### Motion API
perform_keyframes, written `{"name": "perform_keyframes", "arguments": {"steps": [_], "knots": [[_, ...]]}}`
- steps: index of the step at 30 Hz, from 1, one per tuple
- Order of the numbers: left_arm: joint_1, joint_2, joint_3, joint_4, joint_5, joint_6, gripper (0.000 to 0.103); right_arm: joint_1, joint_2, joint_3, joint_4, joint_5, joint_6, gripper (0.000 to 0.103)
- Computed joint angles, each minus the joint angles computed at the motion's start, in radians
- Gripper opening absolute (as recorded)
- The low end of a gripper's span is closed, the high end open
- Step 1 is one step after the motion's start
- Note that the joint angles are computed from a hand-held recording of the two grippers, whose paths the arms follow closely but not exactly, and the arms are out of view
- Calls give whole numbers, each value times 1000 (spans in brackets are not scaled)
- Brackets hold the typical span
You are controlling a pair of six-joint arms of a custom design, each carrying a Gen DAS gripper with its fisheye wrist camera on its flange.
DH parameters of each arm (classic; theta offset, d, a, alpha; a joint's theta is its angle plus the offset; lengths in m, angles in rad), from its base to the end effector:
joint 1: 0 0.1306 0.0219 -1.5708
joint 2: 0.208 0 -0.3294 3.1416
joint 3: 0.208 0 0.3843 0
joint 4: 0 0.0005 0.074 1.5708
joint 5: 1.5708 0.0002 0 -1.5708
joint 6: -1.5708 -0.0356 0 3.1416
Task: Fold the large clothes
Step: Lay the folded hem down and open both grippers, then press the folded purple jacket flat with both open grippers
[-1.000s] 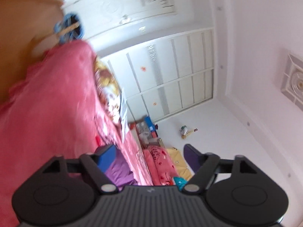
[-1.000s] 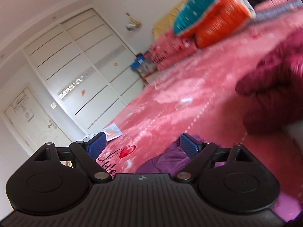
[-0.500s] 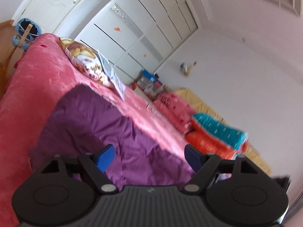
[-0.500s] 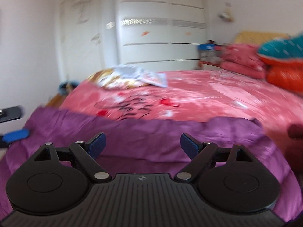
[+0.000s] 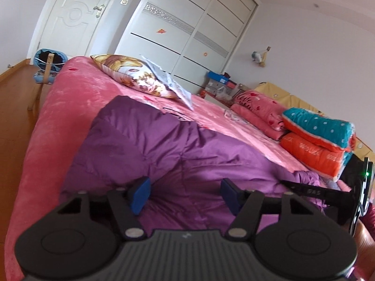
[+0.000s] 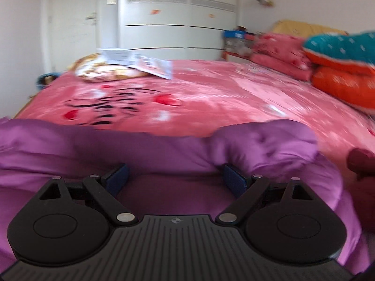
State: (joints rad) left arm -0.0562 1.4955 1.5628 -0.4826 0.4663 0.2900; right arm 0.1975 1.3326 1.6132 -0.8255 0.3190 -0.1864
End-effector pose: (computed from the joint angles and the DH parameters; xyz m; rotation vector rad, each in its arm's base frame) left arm 0.5439 -0.0471 0.4401 0.0735 2.0019 -0.6854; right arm 0.4664 0.0814 0.5102 0.1768 2.0796 -0.1049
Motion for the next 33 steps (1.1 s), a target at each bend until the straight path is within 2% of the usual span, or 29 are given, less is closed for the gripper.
{"name": "perform_keyframes", "arguments": {"steps": [4,6,9,13,21,24,27,30,33], "knots": [[-1,2,-6,1,-9,-8,63,-51,-27,-53,27,41,39,103],[-5,2,-7,4,-15,-14,63,-80,-29,-74,44,-7,-11,103],[-8,-2,-21,21,-18,-20,63,-88,-22,-103,77,-28,-57,103],[-17,-5,-37,47,-29,-30,63,-81,-7,-136,122,-5,-54,103],[-40,-11,-44,52,-82,-66,64,-63,-4,-154,156,26,-68,103],[-46,-25,-51,45,-103,-86,67,-65,-4,-132,131,17,-82,103],[-56,-44,-39,8,-134,-114,73,-63,-54,-151,113,20,-126,103],[-62,-82,-56,44,-136,-111,74,-40,-120,-176,87,96,-170,103],[-93,-108,-47,49,-159,-145,78,-26,-190,-223,102,139,-190,103]]}}
